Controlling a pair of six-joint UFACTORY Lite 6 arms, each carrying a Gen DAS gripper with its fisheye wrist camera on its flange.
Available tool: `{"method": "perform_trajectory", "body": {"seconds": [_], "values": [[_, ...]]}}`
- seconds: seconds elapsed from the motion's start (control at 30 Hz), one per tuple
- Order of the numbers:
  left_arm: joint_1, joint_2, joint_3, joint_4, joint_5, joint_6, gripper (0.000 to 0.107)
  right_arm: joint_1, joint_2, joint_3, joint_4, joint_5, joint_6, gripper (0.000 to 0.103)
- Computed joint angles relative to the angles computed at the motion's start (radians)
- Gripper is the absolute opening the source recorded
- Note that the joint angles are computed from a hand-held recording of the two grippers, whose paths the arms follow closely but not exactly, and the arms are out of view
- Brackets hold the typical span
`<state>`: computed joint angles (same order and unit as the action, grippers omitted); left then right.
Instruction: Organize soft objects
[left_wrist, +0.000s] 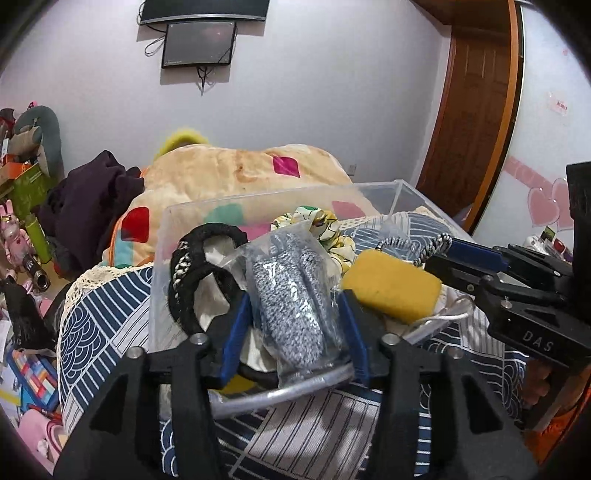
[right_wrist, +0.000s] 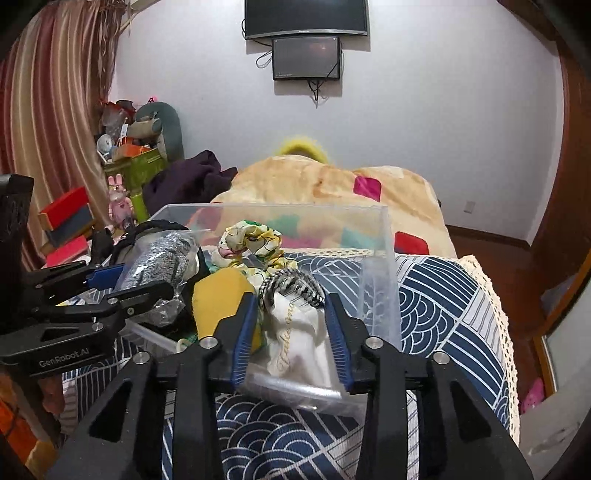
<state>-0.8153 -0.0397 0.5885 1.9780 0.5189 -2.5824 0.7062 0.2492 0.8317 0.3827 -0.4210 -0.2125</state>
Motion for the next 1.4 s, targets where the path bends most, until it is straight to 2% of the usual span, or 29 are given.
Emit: {"method": "perform_trajectory", "body": {"seconds": [0.07, 0.23, 0.43, 0.6, 0.67, 0.7, 0.83, 1.0, 1.07, 1.17, 1.3, 1.4], "values": [[-0.019, -0.031, -0.020, -0.026, 0.016, 0.007, 0.057, -0.004, -0.014, -0.011, -0.021, -0.005, 0.017, 0.041], [-0.102, -0.140, -0.068, -0.134, 0.075, 0.076, 0.060, 0.004, -0.107, -0.084, -0.019, -0.027, 0.011, 0.041], [-0.314, -0.287, -0.095, -0.346, 0.280, 0.234, 0.060, 0.013, -0.285, -0.205, -0.060, -0.042, 0.051, 0.041], [-0.544, -0.348, -0.081, -0.471, 0.514, 0.305, 0.062, 0.063, -0.439, -0.300, 0.003, -0.058, 0.003, 0.042], [-0.630, -0.355, -0.075, -0.502, 0.600, 0.305, 0.068, 0.088, -0.493, -0.332, 0.034, -0.066, -0.020, 0.050], [-0.666, -0.354, -0.070, -0.515, 0.635, 0.304, 0.069, 0.102, -0.508, -0.344, 0.053, -0.080, -0.033, 0.057], [-0.798, -0.332, -0.049, -0.559, 0.763, 0.278, 0.078, 0.168, -0.569, -0.395, 0.168, -0.139, -0.123, 0.070], [-0.903, -0.264, -0.019, -0.593, 0.874, 0.229, 0.092, 0.239, -0.613, -0.444, 0.257, -0.210, -0.192, 0.082], [-0.927, -0.238, -0.010, -0.604, 0.903, 0.211, 0.096, 0.261, -0.629, -0.463, 0.273, -0.230, -0.195, 0.084], [-0.952, -0.211, 0.003, -0.620, 0.933, 0.200, 0.099, 0.262, -0.652, -0.492, 0.253, -0.241, -0.161, 0.085], [-0.967, -0.202, 0.000, -0.628, 0.951, 0.189, 0.099, 0.263, -0.659, -0.521, 0.232, -0.276, -0.115, 0.093], [-0.975, -0.195, -0.001, -0.636, 0.967, 0.186, 0.100, 0.267, -0.657, -0.532, 0.227, -0.290, -0.105, 0.093]]}}
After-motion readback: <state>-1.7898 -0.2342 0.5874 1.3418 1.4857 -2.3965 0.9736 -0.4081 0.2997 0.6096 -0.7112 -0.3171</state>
